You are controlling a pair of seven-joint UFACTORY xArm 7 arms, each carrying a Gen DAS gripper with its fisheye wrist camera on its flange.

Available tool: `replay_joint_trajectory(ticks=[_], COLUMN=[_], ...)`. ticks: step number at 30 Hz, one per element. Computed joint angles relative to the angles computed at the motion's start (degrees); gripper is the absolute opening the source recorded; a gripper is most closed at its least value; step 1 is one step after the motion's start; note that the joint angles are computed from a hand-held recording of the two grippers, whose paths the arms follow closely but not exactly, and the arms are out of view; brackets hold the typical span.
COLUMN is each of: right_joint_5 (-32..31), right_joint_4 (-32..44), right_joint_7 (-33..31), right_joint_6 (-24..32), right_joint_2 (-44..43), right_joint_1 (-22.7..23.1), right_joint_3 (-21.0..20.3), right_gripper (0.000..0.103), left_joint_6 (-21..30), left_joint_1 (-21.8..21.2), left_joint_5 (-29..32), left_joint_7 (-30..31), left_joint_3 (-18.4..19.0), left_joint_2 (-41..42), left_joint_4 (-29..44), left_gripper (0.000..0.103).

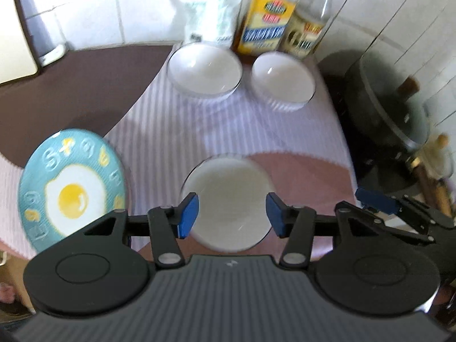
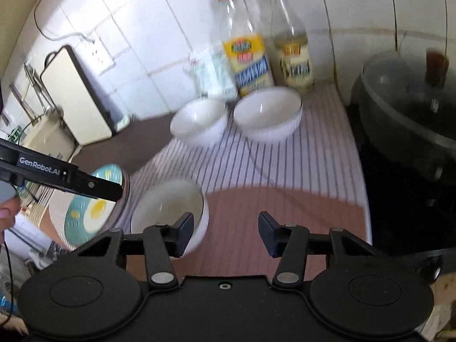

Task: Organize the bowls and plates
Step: 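Move both grippers to the white bowl by the vinegar bottle and close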

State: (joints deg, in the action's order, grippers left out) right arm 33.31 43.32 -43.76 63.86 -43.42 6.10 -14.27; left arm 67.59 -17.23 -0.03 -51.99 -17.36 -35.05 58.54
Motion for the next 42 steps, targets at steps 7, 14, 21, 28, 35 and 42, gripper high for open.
replay_joint_trajectory(ticks=[7,14,21,28,35,42], right_joint_5=[0.43,2.09,2.20,0.13,-2.57,-3.76], right_joint_4=[6.08,11.73,14.38,16.08,17.33,16.48], right_joint_7=[4.44,6.68,8.42,9.06,12.60,13.12], right_joint_6=[-8.92,-15.10,-21.63,-24.68,-25.16,-26.81], right_joint_2=[6.90,17.59,26.92,32.21,34.52,34.86], right_joint_1=[0.47,1.79,1.25,0.59,-0.54,-0.78], right_joint_3=[3.60,4.98,8.50,11.52,12.65,13.06], right_gripper=[0.056,0.047,0.046,0.037,0.017,0.016], left_joint_6=[-9.61,-17.57,-22.79,-21.39,-23.07,-32.09], left_joint_1=[1.86,2.22,2.15,0.53,-0.08,0.15], left_joint_5=[2.33,4.57,9.07,12.36,12.44,7.47], left_joint_7=[-0.64,-4.83,-9.68,-8.28,-6.32,-1.99], left_joint_3=[0.47,1.71,3.11,4.59,6.01,7.32], left_joint_2=[7.23,16.26,22.48,27.19,28.44,27.13], left_joint_4=[2.52,3.51,3.73,6.74,6.52,1.63], left_gripper=[0.050,0.045,0.045,0.046,0.045,0.013])
